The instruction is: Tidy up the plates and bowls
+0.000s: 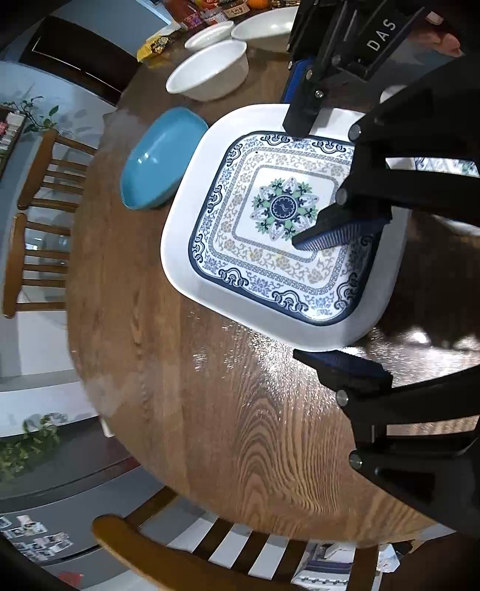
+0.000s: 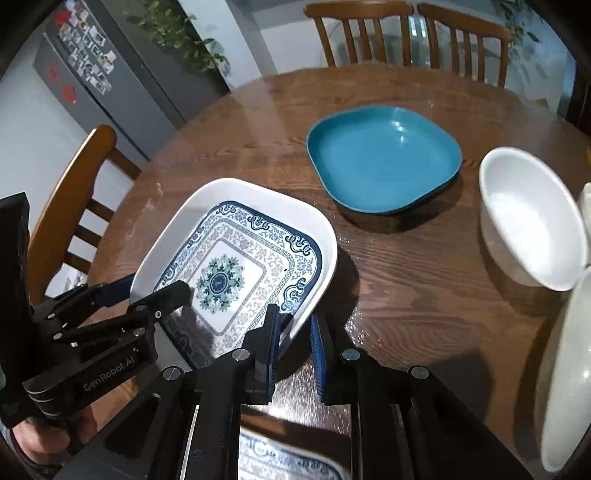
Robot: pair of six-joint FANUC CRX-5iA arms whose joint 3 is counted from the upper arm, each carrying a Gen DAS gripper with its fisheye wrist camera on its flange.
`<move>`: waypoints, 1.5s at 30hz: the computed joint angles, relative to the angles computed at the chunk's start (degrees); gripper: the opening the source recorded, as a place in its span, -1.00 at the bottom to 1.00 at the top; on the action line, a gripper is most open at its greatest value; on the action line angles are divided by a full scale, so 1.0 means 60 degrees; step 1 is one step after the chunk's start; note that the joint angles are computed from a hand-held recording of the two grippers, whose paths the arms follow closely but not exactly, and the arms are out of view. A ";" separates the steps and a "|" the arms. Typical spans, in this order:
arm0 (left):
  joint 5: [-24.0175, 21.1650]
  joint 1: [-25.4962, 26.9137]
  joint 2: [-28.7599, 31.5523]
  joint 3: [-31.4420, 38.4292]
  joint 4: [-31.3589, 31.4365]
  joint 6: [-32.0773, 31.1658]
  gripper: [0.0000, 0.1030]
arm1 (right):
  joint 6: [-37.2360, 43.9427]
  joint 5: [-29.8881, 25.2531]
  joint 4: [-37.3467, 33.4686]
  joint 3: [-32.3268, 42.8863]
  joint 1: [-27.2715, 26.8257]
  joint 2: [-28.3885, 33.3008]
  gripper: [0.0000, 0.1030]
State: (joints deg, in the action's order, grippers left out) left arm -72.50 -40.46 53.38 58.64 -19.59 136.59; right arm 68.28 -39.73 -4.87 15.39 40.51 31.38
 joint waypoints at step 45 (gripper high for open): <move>-0.2346 -0.2176 0.0751 0.1891 -0.1406 0.2192 -0.01 | 0.1129 0.1144 -0.0499 -0.4467 0.0373 -0.3527 -0.65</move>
